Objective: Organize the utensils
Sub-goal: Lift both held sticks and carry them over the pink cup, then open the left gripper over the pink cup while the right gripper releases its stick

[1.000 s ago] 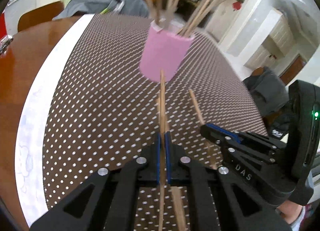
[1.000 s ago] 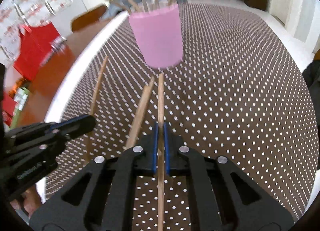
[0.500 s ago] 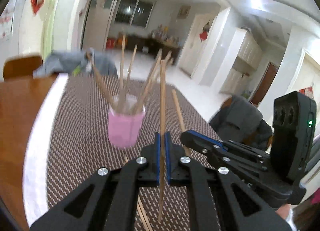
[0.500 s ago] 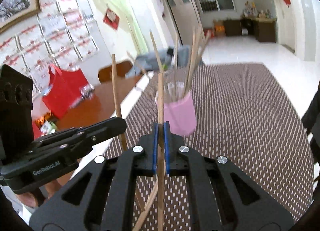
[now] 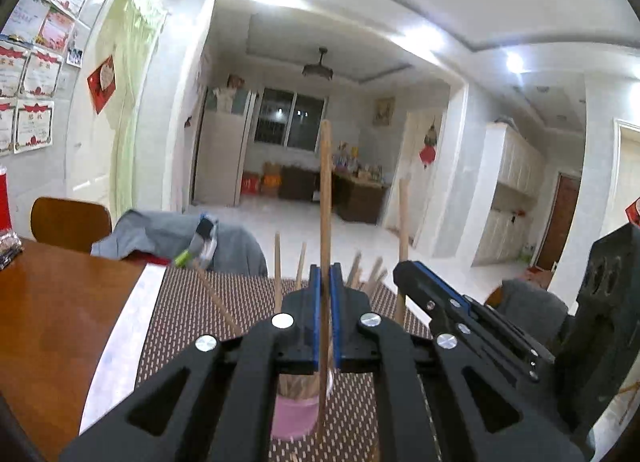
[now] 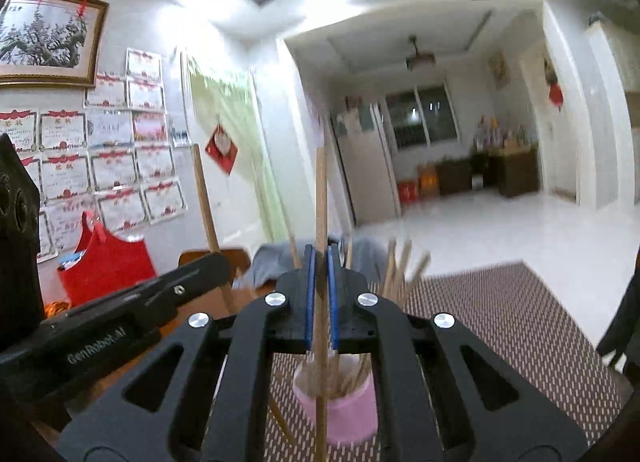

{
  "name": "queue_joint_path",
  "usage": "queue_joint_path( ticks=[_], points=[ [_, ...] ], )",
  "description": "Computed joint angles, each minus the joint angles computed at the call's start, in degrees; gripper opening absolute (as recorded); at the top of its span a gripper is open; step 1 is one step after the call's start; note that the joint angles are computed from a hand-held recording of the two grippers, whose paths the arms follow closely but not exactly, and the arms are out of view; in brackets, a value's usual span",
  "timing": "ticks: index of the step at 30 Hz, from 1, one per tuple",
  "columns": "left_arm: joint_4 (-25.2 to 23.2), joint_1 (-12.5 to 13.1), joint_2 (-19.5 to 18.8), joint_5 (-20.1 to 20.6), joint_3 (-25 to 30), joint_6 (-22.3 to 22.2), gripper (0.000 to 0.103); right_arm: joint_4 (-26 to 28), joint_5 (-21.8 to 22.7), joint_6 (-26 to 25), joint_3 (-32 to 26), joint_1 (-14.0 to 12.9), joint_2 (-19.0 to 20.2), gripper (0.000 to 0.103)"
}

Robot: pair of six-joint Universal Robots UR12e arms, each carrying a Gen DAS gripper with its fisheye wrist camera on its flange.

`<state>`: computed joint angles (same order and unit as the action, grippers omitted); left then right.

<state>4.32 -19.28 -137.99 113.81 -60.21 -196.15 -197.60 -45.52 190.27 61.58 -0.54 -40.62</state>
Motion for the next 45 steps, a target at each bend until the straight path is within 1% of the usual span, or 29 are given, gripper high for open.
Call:
queue_joint_path(
  ticks=[1,3,6,7,11,13,16,18,20,21,23,25,27,28,29,33,36,40,45],
  points=[
    [1.2,0.1,-0.6,0.1,0.8,-0.2,0.005,-2.3,-1.3,1.2,-1.5,0.3,1.0,0.006],
    [3.4,0.4,-1.9,0.4,2.2,0.0,0.005,-4.5,-2.6,2.8,-3.8,0.7,2.5,0.006],
    [6.0,0.5,-3.4,2.3,3.9,0.5,0.005,-6.3,-4.1,5.0,-7.2,1.2,4.7,0.006],
    [6.9,0.7,-4.0,2.1,4.3,0.3,0.005,-6.7,-4.8,5.2,-7.6,1.3,5.0,0.006],
    [8.0,1.0,-5.3,3.7,5.1,-0.5,0.005,-8.2,-5.9,6.3,-10.3,1.7,7.1,0.006],
    [5.5,1.3,-5.2,3.6,5.3,-1.6,0.005,-8.4,-6.0,7.1,-11.6,1.7,8.1,0.006],
    [4.9,1.3,-5.2,4.4,5.5,-0.9,0.005,-8.8,-5.8,8.2,-12.8,1.8,9.0,0.006],
    [3.2,1.5,-5.2,3.8,5.5,-1.9,0.005,-9.6,-6.0,8.8,-13.6,1.7,9.7,0.006],
    [-0.1,1.7,-5.1,3.7,5.7,-3.3,0.005,-8.8,-5.8,9.1,-14.1,1.7,10.1,0.006],
    [-1.5,1.8,-4.9,3.4,5.6,-3.9,0.005,-8.5,-5.7,9.3,-14.1,1.6,10.1,0.006],
    [-1.3,1.7,-4.9,3.3,5.5,-3.9,0.005,-8.2,-5.4,8.8,-13.5,1.5,9.9,0.006],
    [-0.5,1.5,-5.2,4.0,5.8,-2.4,0.006,-8.0,-5.0,8.5,-13.0,1.2,9.7,0.006],
    [-0.5,1.2,-5.5,5.5,6.3,-0.6,0.008,-7.3,-5.1,8.3,-12.7,1.3,9.4,0.006],
    [-0.6,1.1,-5.6,6.0,6.5,-0.3,0.02,-7.3,-4.8,8.1,-12.2,1.1,9.2,0.007],
    [-0.7,1.0,-5.6,6.3,6.5,-0.3,0.026,-6.6,-4.5,7.4,-11.8,1.1,8.9,0.007],
    [-1.4,0.9,-5.5,8.1,6.7,0.2,0.026,-6.1,-3.8,6.4,-10.6,0.7,8.3,0.007],
    [-0.8,0.8,-5.4,9.2,6.5,1.0,0.026,-5.7,-3.0,6.3,-10.1,0.5,8.0,0.007],
    [-1.6,0.6,-5.3,10.7,6.6,1.5,0.028,-4.8,-2.0,5.6,-9.1,0.4,7.4,0.007],
    [-2.2,0.8,-4.8,10.1,6.0,0.5,0.029,-4.1,-1.4,3.9,-7.3,0.4,6.4,0.007]
  ],
)
